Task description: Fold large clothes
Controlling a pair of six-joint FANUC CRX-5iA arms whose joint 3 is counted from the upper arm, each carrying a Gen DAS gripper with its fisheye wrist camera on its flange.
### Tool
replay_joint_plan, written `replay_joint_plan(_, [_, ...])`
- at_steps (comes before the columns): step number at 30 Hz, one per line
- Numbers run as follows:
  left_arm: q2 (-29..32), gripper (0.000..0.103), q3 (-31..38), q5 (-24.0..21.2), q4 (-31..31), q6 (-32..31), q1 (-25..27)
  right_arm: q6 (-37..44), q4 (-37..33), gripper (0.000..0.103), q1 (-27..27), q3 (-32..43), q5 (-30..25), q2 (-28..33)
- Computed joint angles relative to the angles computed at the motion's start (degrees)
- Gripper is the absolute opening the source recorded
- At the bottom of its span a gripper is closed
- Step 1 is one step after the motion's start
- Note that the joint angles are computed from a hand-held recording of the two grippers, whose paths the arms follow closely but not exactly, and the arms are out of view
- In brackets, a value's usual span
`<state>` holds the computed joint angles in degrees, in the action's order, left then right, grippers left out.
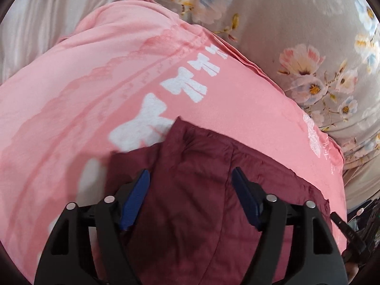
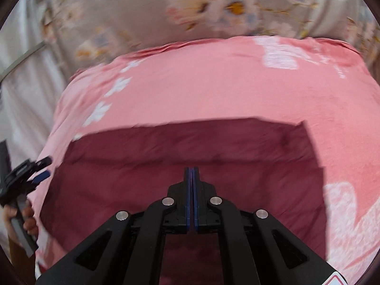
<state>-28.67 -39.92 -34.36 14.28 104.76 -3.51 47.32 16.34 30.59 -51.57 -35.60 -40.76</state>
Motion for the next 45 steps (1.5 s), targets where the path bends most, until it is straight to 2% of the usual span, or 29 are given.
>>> replay_joint_plan(1, [-1.16,0.07,-0.71,-1.7,1.1,-0.95,1.0,-1.43,0.48,0.002,4.21,-0.54,-1.42,-0.79])
replay_joint_plan(3, [-3.93,0.072,-4.63,-5.15,8.1,-6.24,4.65,-5.59,3.73,0.002,10.18,-2.17,-2.22,-1.33])
replay_joint_plan(5, [-6.67,0.072,-8.81,-7.18,13.6,-9.61,7.43,-10.42,8.89,0.002,14.87,-3.9,-3.05,-0.93])
replay_joint_plan(6, [-7.51,0.073,-9.72,-7.61,14.02,-9.91,7.92,-11.25,9.51,0.001,16.59,-4.19,-3.04,-0.15])
replay_joint_plan(9, [-9.14,0.075,-11.33,-8.74,13.46,-9.36,8.87,-13.59,11.64,0.001,18.57,-5.29,-1.83,1.93])
replay_joint_plan(13, [-10.32,0.077,-14.99,-6.87,18.06,-11.53,10.07,-16.64,13.53,0.001,19.37,-6.94,-0.47,3.2])
replay_joint_plan(16, [-9.12,0.078,-13.27,-5.99,14.6,-8.54,7.86,-14.25,10.7,0.0,17.71,-7.03,1.69,3.63])
replay_joint_plan(17, [-8.53,0.075,-12.95,-5.55,14.74,-8.81,6.85,-14.24,10.4,0.0,17.69,-7.21,2.02,3.53])
replay_joint_plan(18, [-7.95,0.065,-13.09,-5.23,16.36,-10.29,6.3,-13.88,10.1,0.0,17.3,-7.41,2.72,3.65])
replay_joint_plan(19, [-7.44,0.062,-12.95,-5.22,17.29,-10.95,5.68,-13.69,10.26,0.0,16.99,-7.54,3.35,3.95])
replay_joint_plan(21, [-7.29,0.045,-11.44,-5.48,15.78,-9.41,4.06,-13.71,10.61,0.0,16.62,-8.27,4.34,3.62])
replay_joint_plan(22, [-7.55,0.03,-10.53,-5.68,14.53,-8.55,3.27,-13.59,10.35,0.0,16.33,-8.5,4.96,3.49])
replay_joint_plan(23, [-7.88,0.02,-9.74,-5.85,14.07,-8.5,2.54,-13.07,9.71,0.0,15.96,-8.56,5.48,3.39])
replay_joint_plan(24, [-8.47,0.016,-9.03,-5.72,14.59,-8.99,1.47,-12.01,8.56,0.0,15.39,-8.41,6.01,3.38])
replay_joint_plan(26, [-8.97,0.012,-6.71,-5.29,12.89,-8.07,-1.17,-10.33,6.6,0.0,14.38,-8.19,7.13,3.5])
replay_joint_plan(28, [-9.26,0.011,-2.92,-3.55,8.51,-5.41,-6.22,-8.6,4.35,0.0,13.7,-7.74,7.4,3.32])
replay_joint_plan(31, [-8.13,0.01,0.69,-0.95,6.35,-4.48,-11.86,-5.01,-1.68,0.0,12.59,-5.2,4.56,2.19])
replay_joint_plan(34, [-5.18,0.01,5.61,0.12,1.53,-1.44,-17.63,-1.16,-7.84,0.0,11.89,-4.56,0.43,-6.15])
replay_joint_plan(36, [-3.28,0.01,8.04,0.54,-0.16,-0.66,-20.34,-4.86,-4.73,0.0,15.28,-6.13,-5.89,-14.28])
replay_joint_plan(38, [-0.93,0.01,10.9,0.71,-2.76,1.3,-23.02,-7.18,-3.64,0.0,18.05,-7.14,-11.19,-19.79])
replay_joint_plan(41, [1.47,0.01,13.44,0.88,-4.45,2.19,-25.82,-15.2,0.66,0.0,26.66,-10.49,-19.74,-27.57])
replay_joint_plan(42, [2.09,0.01,13.92,1.09,-4.89,2.41,-26.58,-15.76,0.62,0.0,27.47,-11.08,-20.44,-28.13])
replay_joint_plan(45, [4.58,0.009,15.94,1.21,-5.85,2.48,-29.11,-11.23,-5.44,0.0,22.45,-11.75,-15.35,-25.27])
